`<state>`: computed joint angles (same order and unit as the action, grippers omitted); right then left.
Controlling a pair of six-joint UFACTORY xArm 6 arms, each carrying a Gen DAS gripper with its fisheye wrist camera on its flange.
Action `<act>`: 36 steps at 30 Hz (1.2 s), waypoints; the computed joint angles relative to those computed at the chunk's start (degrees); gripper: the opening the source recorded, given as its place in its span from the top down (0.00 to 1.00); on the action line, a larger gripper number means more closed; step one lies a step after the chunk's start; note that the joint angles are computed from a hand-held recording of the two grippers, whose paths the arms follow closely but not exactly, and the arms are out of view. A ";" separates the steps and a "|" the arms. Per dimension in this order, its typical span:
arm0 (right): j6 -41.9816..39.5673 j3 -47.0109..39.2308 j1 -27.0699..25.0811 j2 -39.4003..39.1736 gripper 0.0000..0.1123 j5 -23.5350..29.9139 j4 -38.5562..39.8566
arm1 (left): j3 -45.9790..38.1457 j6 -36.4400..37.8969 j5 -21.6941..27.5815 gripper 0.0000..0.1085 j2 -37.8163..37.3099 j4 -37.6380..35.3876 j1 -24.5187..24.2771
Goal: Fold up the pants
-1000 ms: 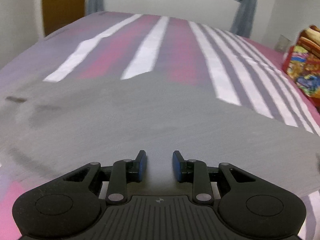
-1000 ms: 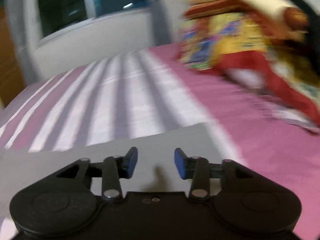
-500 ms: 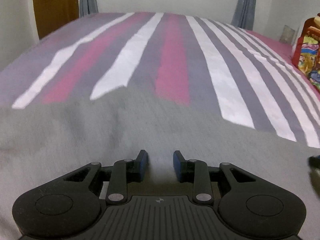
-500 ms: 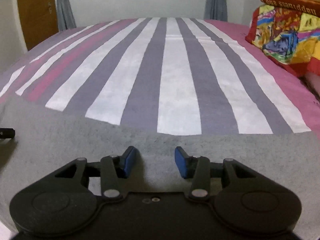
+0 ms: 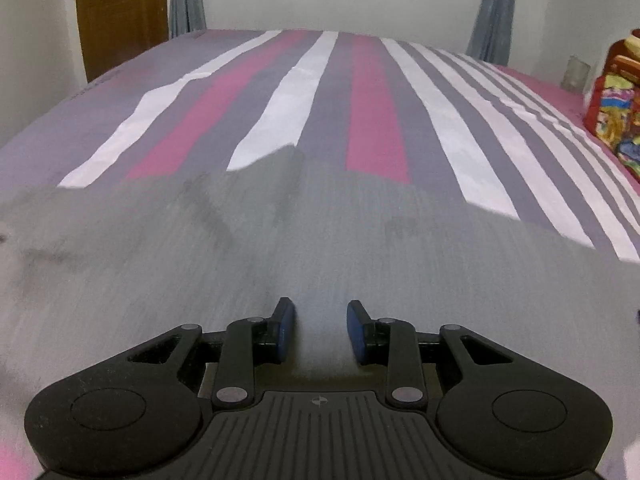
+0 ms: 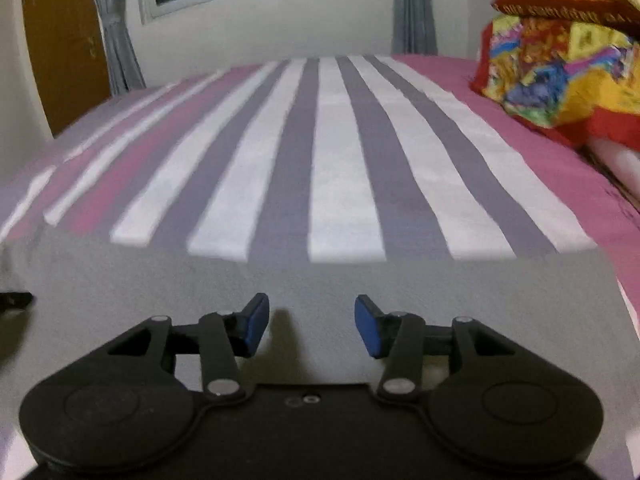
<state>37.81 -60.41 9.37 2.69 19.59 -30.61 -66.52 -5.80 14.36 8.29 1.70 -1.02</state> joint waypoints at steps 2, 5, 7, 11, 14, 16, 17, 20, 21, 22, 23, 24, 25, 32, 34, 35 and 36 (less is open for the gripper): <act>2.59 3.29 -0.39 -1.82 0.57 -2.23 -4.45 | 3.97 -0.10 -1.02 0.72 -3.14 -0.66 0.06; 3.00 3.80 0.24 -3.49 0.56 -0.27 -1.26 | 6.86 -0.77 -0.69 0.72 -5.94 -0.39 0.18; 3.26 4.81 0.92 -4.60 0.54 0.75 -1.64 | 8.63 -1.85 -1.22 0.72 -7.32 1.61 0.14; 7.83 8.60 2.29 -7.78 0.52 1.50 -7.57 | 12.92 -5.08 -2.54 0.72 -10.71 4.59 0.12; 6.49 9.41 2.36 -9.14 0.52 2.20 -5.89 | 14.57 -6.40 -2.85 0.72 -12.20 6.28 0.08; 5.94 10.04 2.48 -9.97 0.52 2.52 -5.08 | 15.56 -7.06 -3.09 0.72 -13.09 7.30 0.12; 5.78 10.24 2.55 -10.24 0.52 2.65 -4.92 | 15.89 -7.38 -3.06 0.72 -13.45 7.56 0.09; 6.03 10.84 2.78 -11.14 0.52 3.12 -4.47 | 16.33 -9.18 -2.17 0.72 -14.43 9.09 -0.04; 5.95 10.88 2.91 -11.38 0.52 3.39 -4.23 | 16.31 -10.18 -1.76 0.72 -14.72 9.99 -0.09; 5.53 10.87 3.00 -11.63 0.52 3.61 -3.73 | 16.30 -11.97 -1.29 0.72 -15.10 11.50 -0.14; 4.89 10.95 3.00 -11.99 0.52 3.60 -3.01 | 16.23 -14.13 -0.69 0.72 -15.46 13.41 -0.26; 4.93 11.01 2.75 -12.49 0.51 3.43 -2.86 | 16.21 -15.98 -0.20 0.72 -15.81 14.89 -0.37; 6.39 11.44 2.45 -13.24 0.51 3.11 -4.14 | 16.07 -17.59 0.23 0.72 -16.16 15.69 -0.67; 7.44 11.72 -1.53 -15.58 0.49 3.02 -6.81 | 14.75 -13.72 -0.11 0.72 -16.18 10.14 -5.46; 7.22 12.28 -2.60 -15.81 0.49 3.63 -6.51 | 13.81 -11.27 0.20 0.72 -15.09 8.07 -7.26; 6.94 12.47 -3.03 -15.80 0.49 4.59 -6.75 | 13.41 -11.26 0.60 0.72 -14.54 8.43 -7.85; 6.89 12.79 -3.53 -15.81 0.49 5.24 -7.35 | 13.10 -13.03 0.94 0.72 -14.01 10.93 -8.26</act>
